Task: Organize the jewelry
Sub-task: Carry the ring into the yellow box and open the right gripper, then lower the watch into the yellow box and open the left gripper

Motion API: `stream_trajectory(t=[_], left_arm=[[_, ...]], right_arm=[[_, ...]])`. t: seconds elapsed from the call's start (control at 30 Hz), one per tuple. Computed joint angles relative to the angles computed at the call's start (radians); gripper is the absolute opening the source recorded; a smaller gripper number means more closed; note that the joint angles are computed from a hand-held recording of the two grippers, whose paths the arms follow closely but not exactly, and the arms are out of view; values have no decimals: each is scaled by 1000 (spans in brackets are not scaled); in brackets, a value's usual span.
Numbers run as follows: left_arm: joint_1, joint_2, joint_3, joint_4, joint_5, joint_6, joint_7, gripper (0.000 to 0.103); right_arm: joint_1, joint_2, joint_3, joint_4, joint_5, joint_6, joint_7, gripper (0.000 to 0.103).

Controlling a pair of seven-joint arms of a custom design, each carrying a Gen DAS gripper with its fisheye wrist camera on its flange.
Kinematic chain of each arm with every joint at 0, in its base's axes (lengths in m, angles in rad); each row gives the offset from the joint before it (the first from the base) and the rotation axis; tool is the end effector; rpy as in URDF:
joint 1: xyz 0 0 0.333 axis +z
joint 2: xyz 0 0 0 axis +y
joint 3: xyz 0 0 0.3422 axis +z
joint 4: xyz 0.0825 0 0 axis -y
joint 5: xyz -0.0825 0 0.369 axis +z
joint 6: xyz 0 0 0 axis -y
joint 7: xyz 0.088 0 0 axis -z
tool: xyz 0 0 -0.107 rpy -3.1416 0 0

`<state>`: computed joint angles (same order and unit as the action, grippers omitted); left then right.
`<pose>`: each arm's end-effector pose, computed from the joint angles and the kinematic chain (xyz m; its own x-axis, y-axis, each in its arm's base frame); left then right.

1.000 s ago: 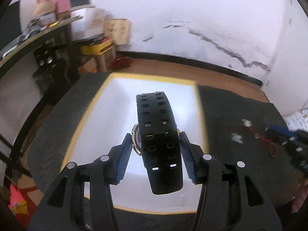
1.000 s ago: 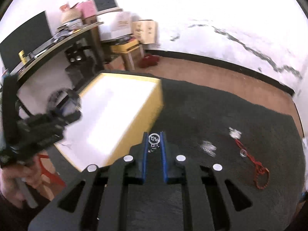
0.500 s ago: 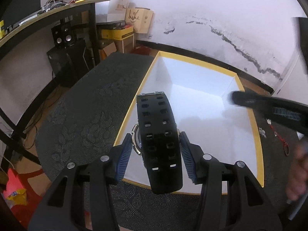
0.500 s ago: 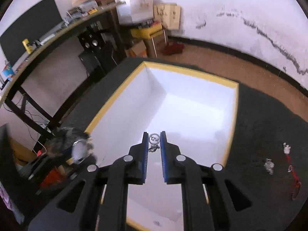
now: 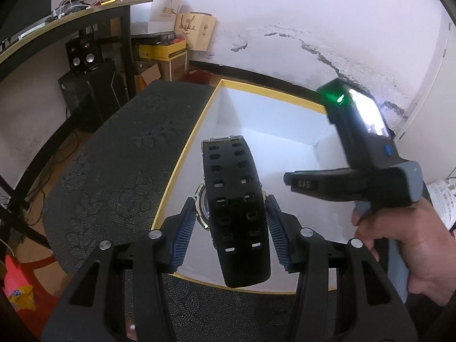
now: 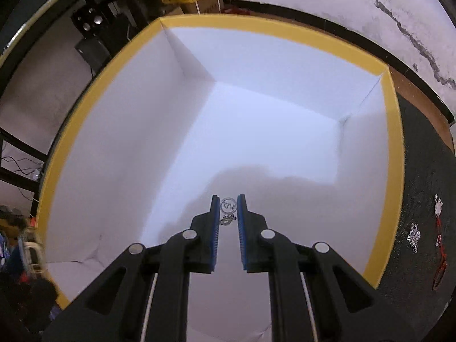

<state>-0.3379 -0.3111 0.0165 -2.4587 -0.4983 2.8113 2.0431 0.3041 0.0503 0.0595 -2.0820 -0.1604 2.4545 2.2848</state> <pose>0.4441 -0.1228 0.5168 -0.4053 -0.9055 0.1253 -0.7269 0.2361 -0.6449 0.5359 0.2035 0.4704 -0.2233 -0.9694 -0.1022 -0.9153 0.2446 -0.3199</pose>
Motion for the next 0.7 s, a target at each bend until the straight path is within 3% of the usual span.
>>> stream_trajectory(t=[0.37,0.43,0.47,0.7], left_arm=[[11,12,-10,15,4,-7,-5,50],[11,13,-14,15,9,-3,-7,49],[11,14,-14,14,10,-1,-8,49],[8,12,-19,8,22,4,-18,49]], right_arm=[[1,-5,-5,-8,-46,3,12,14],[0,-19,-3,-17,-70,10,25,39],[-1,-31,-2,-31,-90,34,35,59],[-16,-95,21,-69,-163,120,56,93]])
